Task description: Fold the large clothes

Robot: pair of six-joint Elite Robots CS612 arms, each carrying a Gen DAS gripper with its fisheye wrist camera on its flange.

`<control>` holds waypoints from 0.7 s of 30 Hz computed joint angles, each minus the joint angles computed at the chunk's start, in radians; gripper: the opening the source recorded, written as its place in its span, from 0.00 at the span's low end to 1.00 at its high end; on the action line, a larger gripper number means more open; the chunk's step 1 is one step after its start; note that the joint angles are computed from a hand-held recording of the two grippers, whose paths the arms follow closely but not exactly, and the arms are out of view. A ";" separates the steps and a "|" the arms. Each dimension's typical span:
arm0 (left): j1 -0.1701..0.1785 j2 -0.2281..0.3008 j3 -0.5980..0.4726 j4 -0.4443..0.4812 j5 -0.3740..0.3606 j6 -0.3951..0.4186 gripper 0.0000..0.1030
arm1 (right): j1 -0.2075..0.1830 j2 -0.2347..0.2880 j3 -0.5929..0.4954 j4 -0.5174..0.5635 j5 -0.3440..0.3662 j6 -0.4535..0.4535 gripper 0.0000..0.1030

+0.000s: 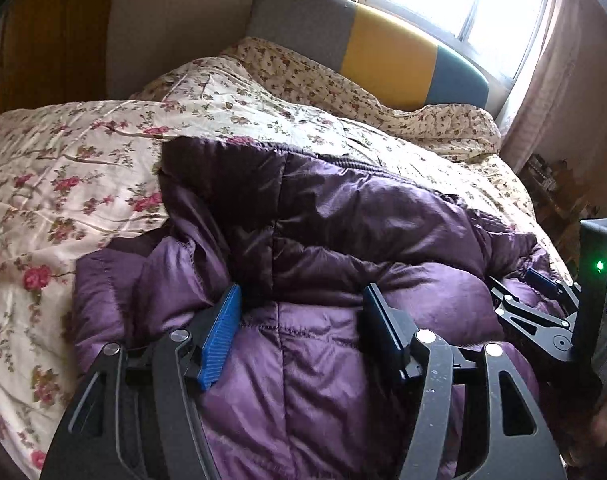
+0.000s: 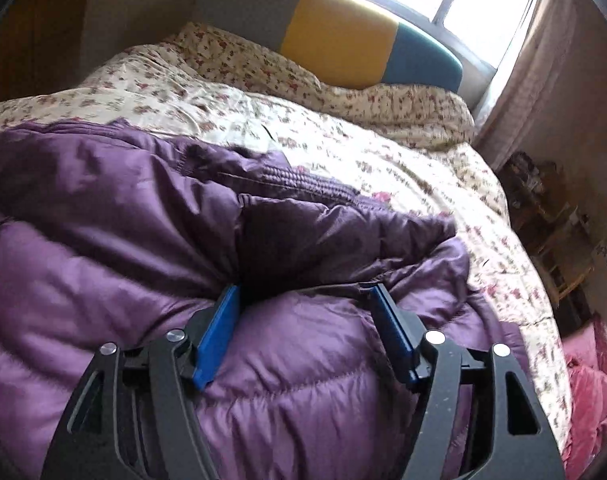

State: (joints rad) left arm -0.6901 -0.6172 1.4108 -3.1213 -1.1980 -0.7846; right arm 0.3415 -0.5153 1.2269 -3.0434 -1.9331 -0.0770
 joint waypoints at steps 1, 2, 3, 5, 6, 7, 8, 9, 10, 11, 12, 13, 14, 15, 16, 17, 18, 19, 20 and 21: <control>-0.001 -0.007 0.010 -0.007 0.004 -0.003 0.64 | 0.000 -0.008 0.014 -0.018 0.001 -0.012 0.67; -0.004 -0.017 0.026 -0.016 0.011 -0.011 0.64 | 0.001 -0.019 0.035 -0.044 0.003 -0.026 0.67; -0.005 -0.026 0.042 -0.028 0.011 -0.020 0.64 | 0.000 -0.029 0.054 -0.064 0.007 -0.035 0.67; -0.008 -0.043 0.073 -0.058 0.022 -0.034 0.64 | -0.001 -0.049 0.092 -0.103 0.010 -0.051 0.68; -0.010 -0.051 0.089 -0.070 0.030 -0.038 0.64 | -0.001 -0.058 0.107 -0.118 0.013 -0.055 0.68; -0.012 -0.063 0.110 -0.089 0.036 -0.047 0.64 | -0.002 -0.067 0.123 -0.132 0.015 -0.060 0.68; -0.014 -0.071 0.128 -0.106 0.040 -0.053 0.64 | -0.003 -0.078 0.145 -0.150 0.012 -0.067 0.68; -0.016 -0.081 0.146 -0.115 0.051 -0.058 0.64 | -0.003 -0.085 0.158 -0.160 0.006 -0.072 0.68; -0.016 -0.087 0.156 -0.118 0.055 -0.059 0.65 | -0.004 -0.093 0.175 -0.173 -0.002 -0.075 0.68; -0.016 -0.093 0.170 -0.122 0.057 -0.064 0.64 | -0.006 -0.098 0.186 -0.181 -0.008 -0.078 0.68; -0.017 -0.099 0.181 -0.124 0.060 -0.070 0.64 | -0.007 -0.103 0.198 -0.187 -0.024 -0.080 0.67; -0.017 -0.103 0.192 -0.127 0.064 -0.076 0.64 | -0.008 -0.106 0.208 -0.191 -0.043 -0.079 0.67; -0.018 -0.108 0.204 -0.125 0.072 -0.085 0.64 | -0.010 -0.108 0.217 -0.192 -0.067 -0.074 0.66; -0.018 -0.112 0.215 -0.126 0.072 -0.099 0.64 | -0.012 -0.110 0.223 -0.189 -0.079 -0.070 0.66; -0.016 -0.114 0.225 -0.127 0.066 -0.113 0.64 | -0.014 -0.111 0.229 -0.183 -0.091 -0.065 0.66; -0.015 -0.117 0.235 -0.127 0.063 -0.131 0.64 | -0.015 -0.110 0.232 -0.179 -0.104 -0.060 0.66; -0.015 -0.120 0.247 -0.129 0.065 -0.148 0.64 | -0.017 -0.107 0.233 -0.166 -0.119 -0.056 0.66; -0.015 -0.123 0.258 -0.135 0.061 -0.159 0.64 | -0.018 -0.104 0.232 -0.149 -0.128 -0.055 0.66; -0.015 -0.125 0.267 -0.139 0.059 -0.169 0.64 | -0.019 -0.102 0.234 -0.144 -0.129 -0.053 0.66; -0.015 -0.128 0.278 -0.145 0.060 -0.179 0.64 | -0.019 -0.096 0.234 -0.146 -0.132 -0.054 0.66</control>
